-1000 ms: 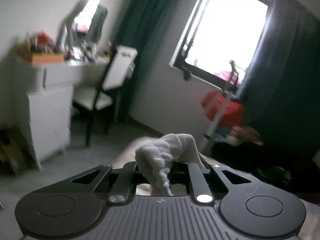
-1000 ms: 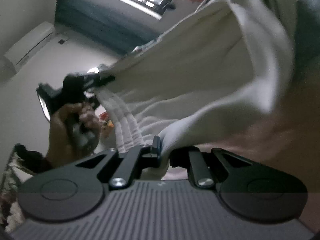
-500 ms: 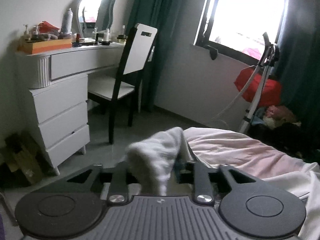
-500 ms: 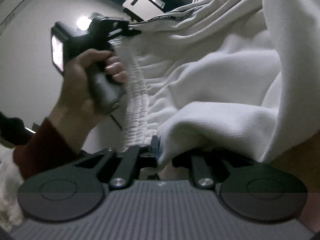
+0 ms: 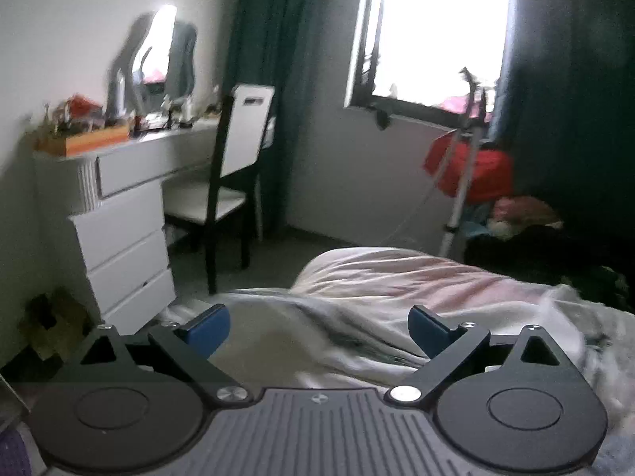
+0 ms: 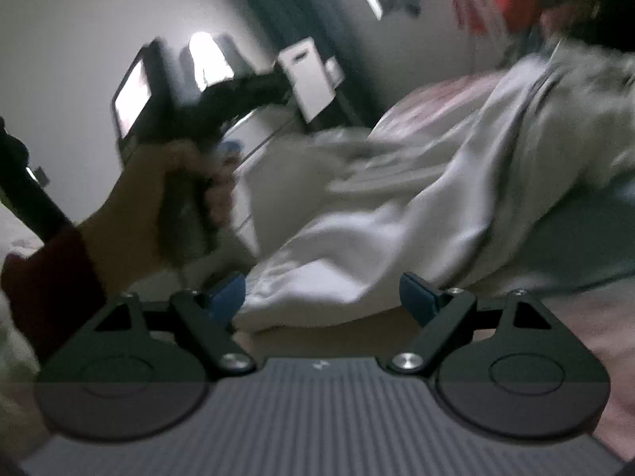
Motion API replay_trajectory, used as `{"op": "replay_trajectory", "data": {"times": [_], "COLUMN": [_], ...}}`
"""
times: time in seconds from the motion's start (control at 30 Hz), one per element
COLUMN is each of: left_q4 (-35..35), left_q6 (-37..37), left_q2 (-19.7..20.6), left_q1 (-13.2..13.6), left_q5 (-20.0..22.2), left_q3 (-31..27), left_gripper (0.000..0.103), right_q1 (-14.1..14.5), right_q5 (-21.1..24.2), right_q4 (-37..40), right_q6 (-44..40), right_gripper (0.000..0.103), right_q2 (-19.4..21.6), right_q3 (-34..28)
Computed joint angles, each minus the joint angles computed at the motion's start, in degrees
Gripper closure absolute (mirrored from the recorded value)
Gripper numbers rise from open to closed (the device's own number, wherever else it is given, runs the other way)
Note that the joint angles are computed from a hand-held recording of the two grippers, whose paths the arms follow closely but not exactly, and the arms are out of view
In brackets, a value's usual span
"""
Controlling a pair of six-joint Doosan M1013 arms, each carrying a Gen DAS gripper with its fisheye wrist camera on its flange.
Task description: Fold clothes
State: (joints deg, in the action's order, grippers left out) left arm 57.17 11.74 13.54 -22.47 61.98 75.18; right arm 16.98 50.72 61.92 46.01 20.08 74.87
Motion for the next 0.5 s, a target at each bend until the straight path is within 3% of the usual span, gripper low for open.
{"op": "replay_trajectory", "data": {"times": [0.27,0.4,0.5], "left_q4": [3.89,8.26,12.37], "left_q6": [-5.2,-7.67,-8.31], "left_q2": [-1.82,-1.89,-0.92], "left_q1": [-11.09,-16.01,-18.88], "left_q5": [-3.25,-5.72,-4.83], "left_q3": [2.22,4.14,4.8], "left_gripper": [0.004,0.003,0.003], "right_q1": [-9.08,-10.27,-10.47], "right_q5": [-9.35,-15.33,-19.67], "right_q4": [5.22,9.53,15.5], "right_q6": [-16.91,-24.31,-31.46], "right_gripper": [0.016,0.016,0.016], "right_q2": [-7.5,-6.97,-6.17], "right_q3": [6.89,7.31,8.42]}}
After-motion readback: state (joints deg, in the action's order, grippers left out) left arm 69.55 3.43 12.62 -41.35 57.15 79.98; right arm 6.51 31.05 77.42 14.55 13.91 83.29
